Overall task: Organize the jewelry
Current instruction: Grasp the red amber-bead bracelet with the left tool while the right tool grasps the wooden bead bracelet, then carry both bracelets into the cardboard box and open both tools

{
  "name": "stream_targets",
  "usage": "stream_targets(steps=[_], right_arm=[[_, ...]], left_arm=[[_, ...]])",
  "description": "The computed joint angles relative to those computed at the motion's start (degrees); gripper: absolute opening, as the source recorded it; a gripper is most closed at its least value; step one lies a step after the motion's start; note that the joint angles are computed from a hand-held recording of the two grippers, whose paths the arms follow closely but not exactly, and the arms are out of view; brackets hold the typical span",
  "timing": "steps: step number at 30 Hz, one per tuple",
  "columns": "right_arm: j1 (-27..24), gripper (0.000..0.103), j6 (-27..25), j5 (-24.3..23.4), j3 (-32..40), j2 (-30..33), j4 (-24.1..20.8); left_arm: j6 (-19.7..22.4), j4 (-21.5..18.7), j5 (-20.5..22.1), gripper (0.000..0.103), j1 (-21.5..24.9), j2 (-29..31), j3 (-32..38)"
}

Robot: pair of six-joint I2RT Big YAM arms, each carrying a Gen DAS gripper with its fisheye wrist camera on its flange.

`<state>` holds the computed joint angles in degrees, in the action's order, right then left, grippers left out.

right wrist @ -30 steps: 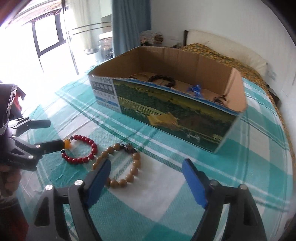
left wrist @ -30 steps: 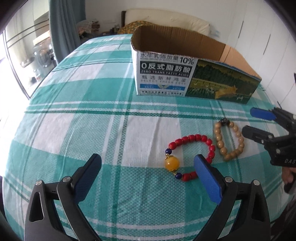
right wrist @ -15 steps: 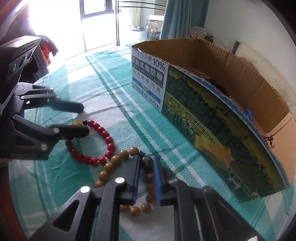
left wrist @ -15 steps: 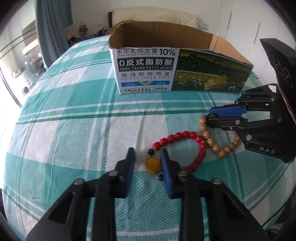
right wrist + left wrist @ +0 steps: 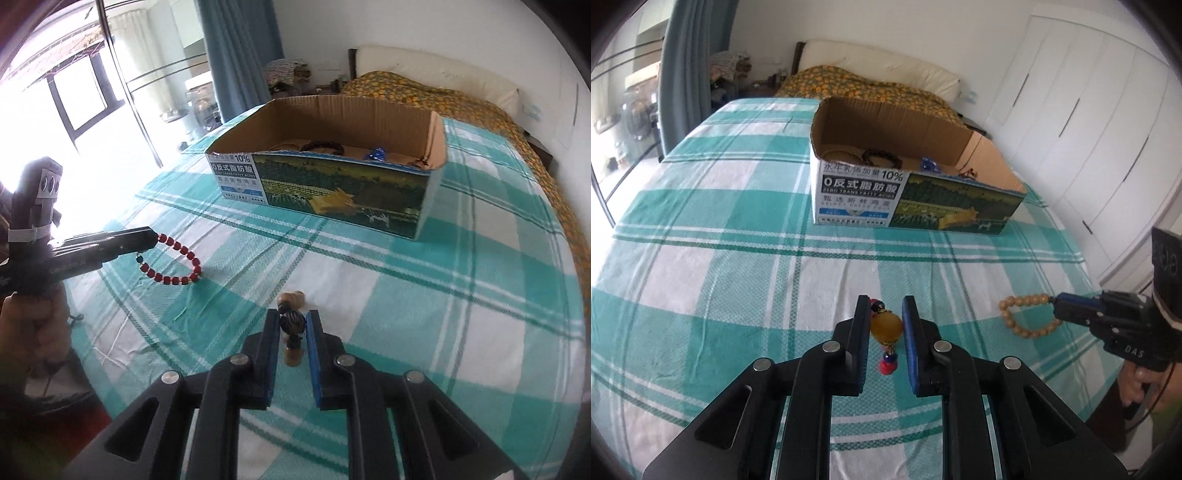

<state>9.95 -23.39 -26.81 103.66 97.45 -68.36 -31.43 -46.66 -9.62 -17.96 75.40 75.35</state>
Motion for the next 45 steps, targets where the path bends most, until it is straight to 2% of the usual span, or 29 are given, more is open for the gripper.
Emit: stream_targets(steps=[3, 9, 19, 24, 29, 33, 39, 42, 45], right_arm=[[-0.6, 0.015, 3.4, 0.5, -3.6, -3.0, 2.4], [-1.4, 0.015, 7.6, -0.1, -6.1, -6.1, 4.4], [-0.6, 0.015, 8.8, -0.4, -5.3, -7.0, 3.7], [-0.1, 0.015, 9.1, -0.5, -5.0, -7.2, 3.1], [0.3, 0.015, 9.1, -1.2, -3.4, -6.6, 2.0], [0.3, 0.015, 9.8, -1.2, -1.0, -5.1, 1.6], [0.5, 0.015, 9.4, -2.7, 10.1, 1.0, -1.3], [1.2, 0.015, 9.4, -2.7, 20.1, 6.3, -2.9], [2.1, 0.015, 9.6, -2.2, 33.3, 13.9, -5.9]], left_arm=[[0.1, -3.0, -3.4, 0.016, -1.1, 0.3, 1.7], [1.7, -5.3, -6.3, 0.016, -1.8, 0.4, 2.8], [2.5, -8.0, -10.1, 0.016, -2.6, 0.4, 3.4], [2.7, -7.4, -8.2, 0.016, -2.2, -0.1, 3.1], [2.7, -6.2, -2.1, 0.016, -0.4, -0.4, 3.8], [4.0, -5.5, 1.1, 0.016, 1.1, 0.3, 7.0], [7.9, -5.6, 5.9, 0.016, 4.2, 4.2, 15.6], [9.5, -6.1, 7.9, 0.016, 6.2, 8.3, 21.9], [11.0, -7.4, 7.8, 0.016, 7.5, 13.6, 28.9]])
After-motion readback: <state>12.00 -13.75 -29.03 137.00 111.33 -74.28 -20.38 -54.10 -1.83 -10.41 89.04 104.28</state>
